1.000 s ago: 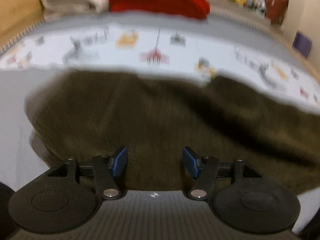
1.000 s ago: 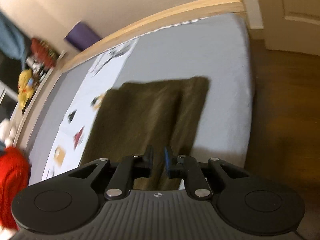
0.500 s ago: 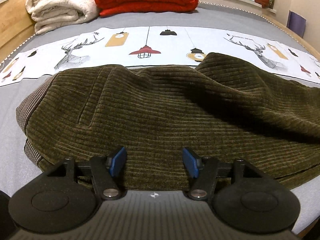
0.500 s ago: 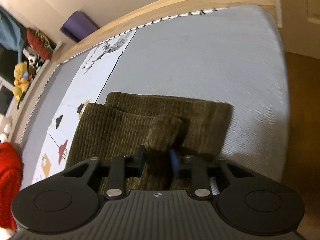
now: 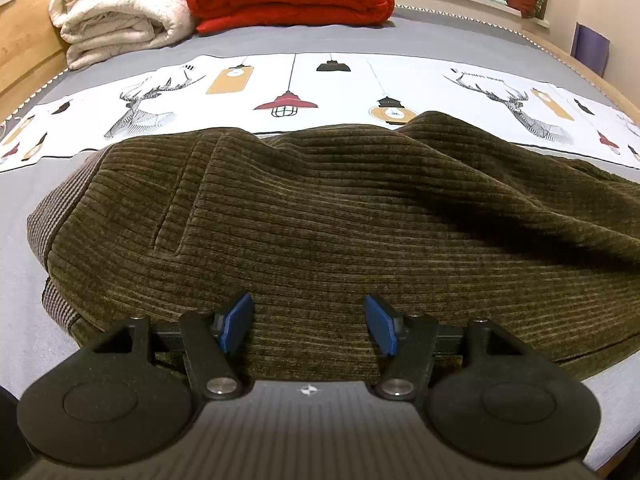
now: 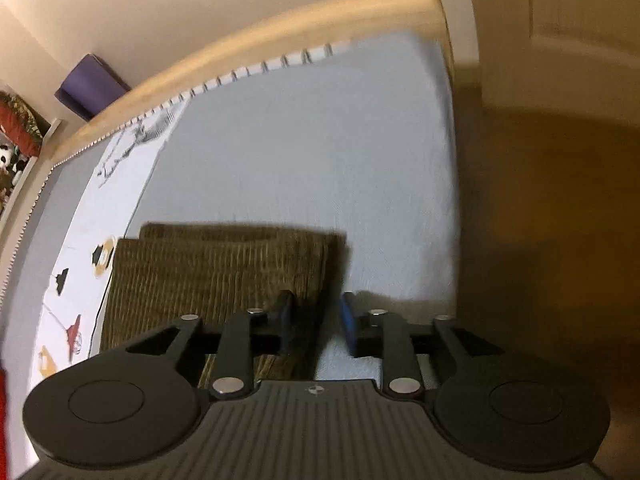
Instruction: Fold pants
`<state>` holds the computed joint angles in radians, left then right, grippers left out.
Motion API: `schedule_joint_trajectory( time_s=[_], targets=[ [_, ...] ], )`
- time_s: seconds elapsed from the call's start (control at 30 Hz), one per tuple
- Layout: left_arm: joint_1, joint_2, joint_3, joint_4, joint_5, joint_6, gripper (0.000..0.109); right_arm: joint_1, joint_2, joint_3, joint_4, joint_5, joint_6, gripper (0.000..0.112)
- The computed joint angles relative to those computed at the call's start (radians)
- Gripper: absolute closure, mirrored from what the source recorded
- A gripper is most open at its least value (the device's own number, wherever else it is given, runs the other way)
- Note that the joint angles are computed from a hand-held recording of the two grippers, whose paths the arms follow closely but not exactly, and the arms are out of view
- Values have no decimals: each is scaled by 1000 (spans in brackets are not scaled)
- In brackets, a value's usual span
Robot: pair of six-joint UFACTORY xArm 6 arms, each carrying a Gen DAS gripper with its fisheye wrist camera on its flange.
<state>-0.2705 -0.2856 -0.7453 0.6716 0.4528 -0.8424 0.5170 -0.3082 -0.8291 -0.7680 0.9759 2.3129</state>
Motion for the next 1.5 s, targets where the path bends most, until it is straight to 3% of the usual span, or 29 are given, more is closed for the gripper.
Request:
schedule_joint_trajectory(
  time_s=[0.07, 0.17, 0.23, 0.3, 0.37, 0.5, 0.57, 0.73, 0.83, 0.87, 0.9, 0.93, 1.07, 1.23, 1.3, 1.37, 1.43, 1.5],
  targets=[
    [-3, 6, -3, 8, -1, -5, 38, 35, 20, -63, -33, 92, -17, 77],
    [-7, 17, -9, 35, -2, -21, 36, 45, 61, -148, -127, 88, -56, 77],
    [-7, 20, -8, 44, -5, -26, 35, 21, 100, -202, -174, -1, -120, 74],
    [-4, 22, -9, 34, -11, -19, 35, -29, 171, -269, -170, -148, -216, 63],
    [0, 23, -8, 25, -16, -10, 35, -75, 271, -359, -95, -263, -355, 62],
    [0, 22, -5, 34, -21, -7, 35, -121, 479, -549, 135, -341, -622, 59],
    [-2, 21, -4, 45, -20, -12, 35, -122, 596, -685, 229, -259, -748, 59],
    [-3, 20, -1, 57, -22, -14, 35, -115, 763, -926, 286, -40, -778, 62],
    [-6, 25, -6, 73, -18, -27, 34, -93, 827, -1043, 270, 87, -811, 71],
    [-6, 24, -5, 72, -18, -27, 34, -90, 837, -1066, 263, 118, -812, 79],
    [-5, 24, -5, 72, -19, -27, 34, -90, 833, -1064, 257, 129, -798, 97],
    [-4, 24, -4, 71, -21, -25, 34, -92, 828, -1058, 260, 134, -787, 105],
    [1, 14, 5, 64, -27, -11, 34, -102, 839, -1071, 263, 122, -863, 108],
    [-3, 7, 8, 72, -30, 6, 35, -149, 721, -933, 148, 59, -510, 108],
    [-3, 6, 9, 76, -29, 1, 35, -180, 703, -871, 221, -55, -529, 103],
    [0, 5, 6, 64, -31, -4, 37, -183, 710, -863, 278, -93, -636, 94],
    [8, -6, 11, 84, -46, -38, 37, -168, 663, -805, 204, -112, -601, 77],
    [19, -16, 12, 102, -65, -68, 38, -157, 573, -685, 98, -188, -518, 72]
  ],
)
